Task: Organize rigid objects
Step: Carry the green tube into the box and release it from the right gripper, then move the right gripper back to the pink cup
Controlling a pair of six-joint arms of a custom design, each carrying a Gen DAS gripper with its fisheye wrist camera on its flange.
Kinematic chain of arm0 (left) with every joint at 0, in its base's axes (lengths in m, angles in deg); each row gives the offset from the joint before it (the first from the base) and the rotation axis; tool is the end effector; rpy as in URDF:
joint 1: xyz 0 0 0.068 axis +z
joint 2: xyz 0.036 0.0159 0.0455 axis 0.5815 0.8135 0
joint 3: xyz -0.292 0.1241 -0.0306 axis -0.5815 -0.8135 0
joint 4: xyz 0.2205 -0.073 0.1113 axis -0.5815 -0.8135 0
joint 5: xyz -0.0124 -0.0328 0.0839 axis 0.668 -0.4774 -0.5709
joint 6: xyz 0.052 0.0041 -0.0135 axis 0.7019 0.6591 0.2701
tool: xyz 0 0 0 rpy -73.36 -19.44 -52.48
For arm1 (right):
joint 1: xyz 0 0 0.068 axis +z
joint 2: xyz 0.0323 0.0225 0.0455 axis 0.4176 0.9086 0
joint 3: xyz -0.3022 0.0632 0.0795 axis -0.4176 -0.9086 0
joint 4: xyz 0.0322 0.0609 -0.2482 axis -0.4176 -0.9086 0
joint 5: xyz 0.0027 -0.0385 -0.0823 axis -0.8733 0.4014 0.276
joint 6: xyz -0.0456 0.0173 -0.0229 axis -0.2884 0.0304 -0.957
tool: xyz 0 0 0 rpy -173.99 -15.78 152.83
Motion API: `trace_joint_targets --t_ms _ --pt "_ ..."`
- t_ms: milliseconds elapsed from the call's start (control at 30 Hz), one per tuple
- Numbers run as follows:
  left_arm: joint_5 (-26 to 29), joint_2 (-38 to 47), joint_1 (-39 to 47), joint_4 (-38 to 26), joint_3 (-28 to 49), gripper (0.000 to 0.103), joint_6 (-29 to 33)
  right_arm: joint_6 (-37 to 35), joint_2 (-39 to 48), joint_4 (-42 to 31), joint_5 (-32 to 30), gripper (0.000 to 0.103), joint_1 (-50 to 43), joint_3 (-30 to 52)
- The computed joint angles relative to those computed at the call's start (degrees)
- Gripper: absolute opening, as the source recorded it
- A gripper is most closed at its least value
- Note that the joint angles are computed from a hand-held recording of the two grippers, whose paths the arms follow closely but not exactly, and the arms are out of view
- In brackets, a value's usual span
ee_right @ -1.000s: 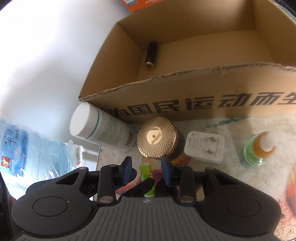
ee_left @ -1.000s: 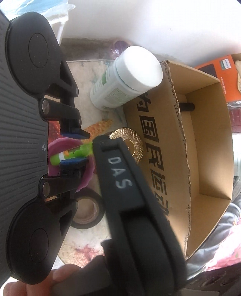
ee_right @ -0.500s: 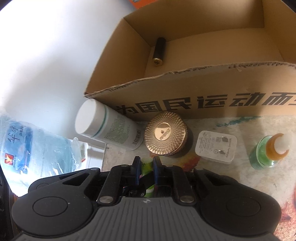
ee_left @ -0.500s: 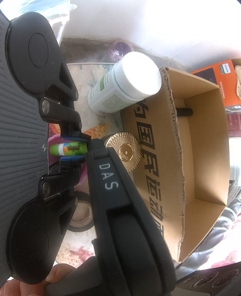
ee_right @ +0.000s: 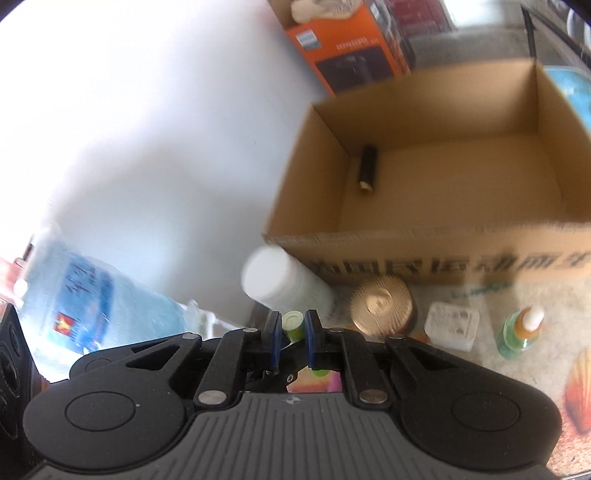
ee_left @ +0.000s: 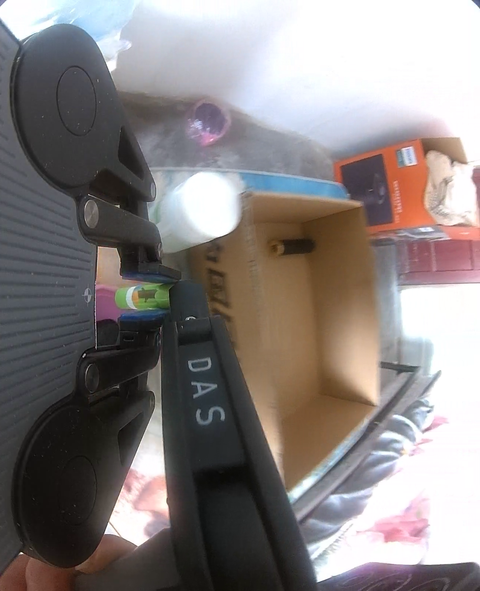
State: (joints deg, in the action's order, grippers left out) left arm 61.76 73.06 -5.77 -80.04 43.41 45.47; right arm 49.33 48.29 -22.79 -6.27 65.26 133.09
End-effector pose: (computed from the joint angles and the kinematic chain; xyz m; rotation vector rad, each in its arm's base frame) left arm 0.1627 -0.1357 0.2990 0.5936 2.4427 -0.1772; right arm 0.1556 0.1341 0.2963 0.2331 2.4759 0.7753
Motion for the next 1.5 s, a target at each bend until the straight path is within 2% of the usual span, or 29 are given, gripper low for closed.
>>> trace_joint_targets --t_ms 167,300,467,667,967,1267,1367,1500 --pt "-0.92 -0.83 0.64 -3.79 6.99 0.014 1.31 -0.71 -0.92 -3.63 2.15 0.015 -0.91 6.56" --pt "-0.86 1.22 1.97 -3.84 12.29 0.014 2.29 -3.72 -0.15 -4.25 0.33 0.015 -5.35 11.04" --pt "0.11 8.13 5.43 -1.33 18.22 0.014 4.36 -10.63 4.8 -2.36 -9.32 0.015 -16.14 15.29" --pt "-0.29 17.36 8.43 0.53 22.22 0.014 5.87 -15.92 17.19 -1.13 -24.09 0.015 -28.35 20.85" --pt "-1.45 29.21 10.79 -3.12 26.71 0.014 4.8 -19.13 36.23 -2.82 -37.47 0.014 -34.53 26.55" --pt "-3.81 33.61 11.94 -5.43 28.55 0.017 3.97 -20.33 51.99 -4.66 -40.31 0.015 -33.17 35.38" --pt "-3.34 33.05 12.34 -4.82 28.33 0.019 3.87 -19.57 54.1 -4.35 -39.34 0.015 -32.34 36.56" --pt "-2.63 29.79 12.32 -2.48 25.48 0.022 2.92 -18.5 51.43 -1.33 -38.28 0.016 -32.21 33.99"
